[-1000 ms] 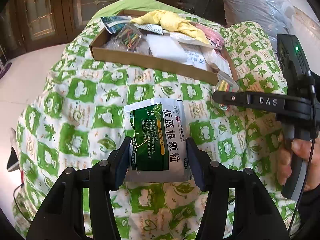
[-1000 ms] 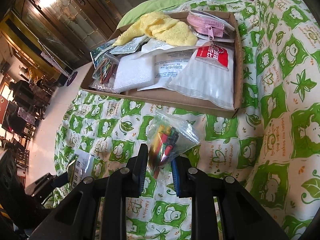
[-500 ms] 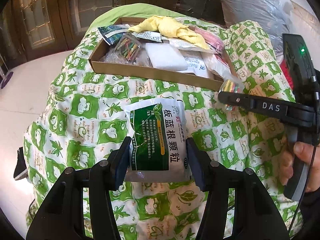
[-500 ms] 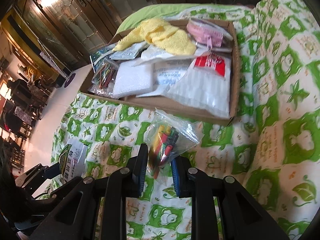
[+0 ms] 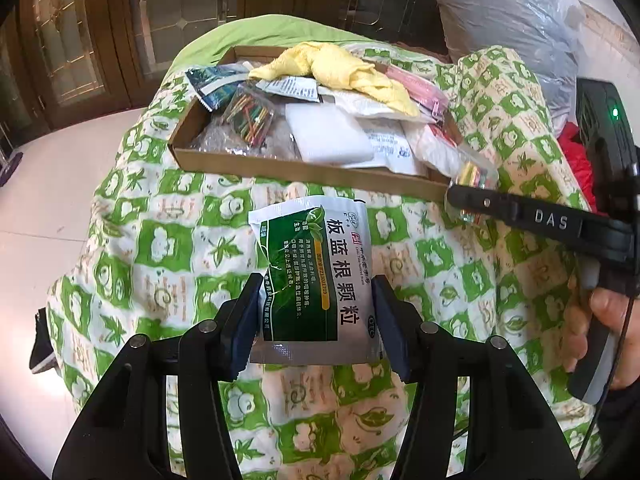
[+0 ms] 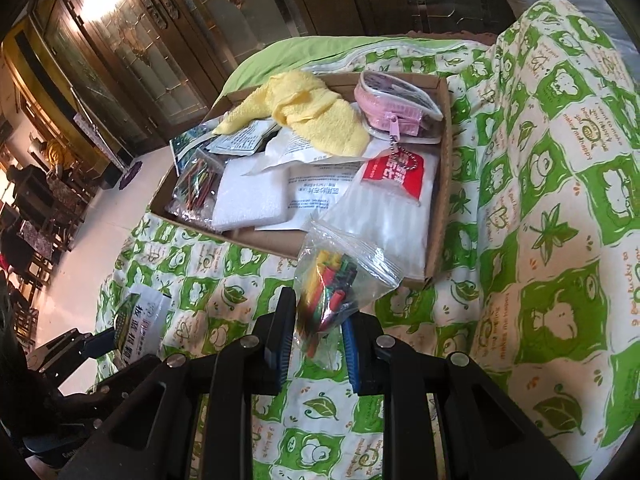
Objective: Organize soft objects
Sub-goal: 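Lift the medicine sachet and small clear bag and carry both toward the box, then lower the medicine sachet and small clear bag into the box and open both tools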
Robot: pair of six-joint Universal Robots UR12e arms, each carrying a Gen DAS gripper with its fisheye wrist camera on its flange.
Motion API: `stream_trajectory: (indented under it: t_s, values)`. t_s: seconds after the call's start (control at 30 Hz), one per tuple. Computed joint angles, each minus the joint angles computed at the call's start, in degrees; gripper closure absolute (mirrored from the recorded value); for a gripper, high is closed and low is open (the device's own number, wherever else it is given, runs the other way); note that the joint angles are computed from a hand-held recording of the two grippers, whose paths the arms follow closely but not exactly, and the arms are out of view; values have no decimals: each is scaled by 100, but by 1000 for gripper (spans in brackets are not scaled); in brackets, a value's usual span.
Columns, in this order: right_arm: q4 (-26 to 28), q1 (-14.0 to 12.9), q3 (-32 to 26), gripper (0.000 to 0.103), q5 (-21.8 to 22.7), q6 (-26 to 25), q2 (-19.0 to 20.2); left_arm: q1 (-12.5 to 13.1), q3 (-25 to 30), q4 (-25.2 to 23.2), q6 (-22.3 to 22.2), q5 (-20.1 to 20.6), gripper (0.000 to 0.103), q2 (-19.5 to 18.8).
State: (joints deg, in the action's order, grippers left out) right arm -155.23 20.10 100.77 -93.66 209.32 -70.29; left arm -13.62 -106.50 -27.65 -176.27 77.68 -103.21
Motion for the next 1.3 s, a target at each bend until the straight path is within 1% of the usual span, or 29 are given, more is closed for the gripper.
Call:
stream_trajectory:
  t_s: [0.23, 0.33, 0.43, 0.47, 0.53, 0.6, 0.7, 0.87, 1.03, 1.13, 1.3]
  values:
    - [-64, -81, -32, 82, -6, 76, -18, 37, 207, -33, 25, -40, 49, -88]
    - [-29, -161, -162, 82, 123, 97, 30, 41, 324, -74, 18, -55, 49, -140]
    - [300, -210, -474, 82, 198, -90, 196, 24, 457, -108, 45, -45, 49, -211]
    - [492, -226, -604, 82, 209, -150, 280, 13, 505, -121, 72, -28, 49, -242]
    - [681, -289, -720, 82, 401, -83, 395, -19, 635, -178, 145, 26, 49, -324]
    - [730, -327, -743, 82, 536, 26, 464, -47, 766, -238, 194, 62, 49, -409]
    - [692, -308, -738, 81, 489, -8, 478, -79, 993, -332, 254, 91, 49, -561]
    - [623, -278, -763, 81, 452, -139, 494, -106, 1311, -435, 222, 60, 49, -787]
    - [614, -292, -827, 81, 536, -172, 541, -103, 1514, -518, 148, 61, 49, -957]
    - [640, -268, -833, 81, 470, -257, 535, -86, 1618, -579, 40, -14, 49, -1044]
    - [700, -229, -924, 81, 424, -393, 590, -107, 1717, -595, 12, 50, 49, -1136]
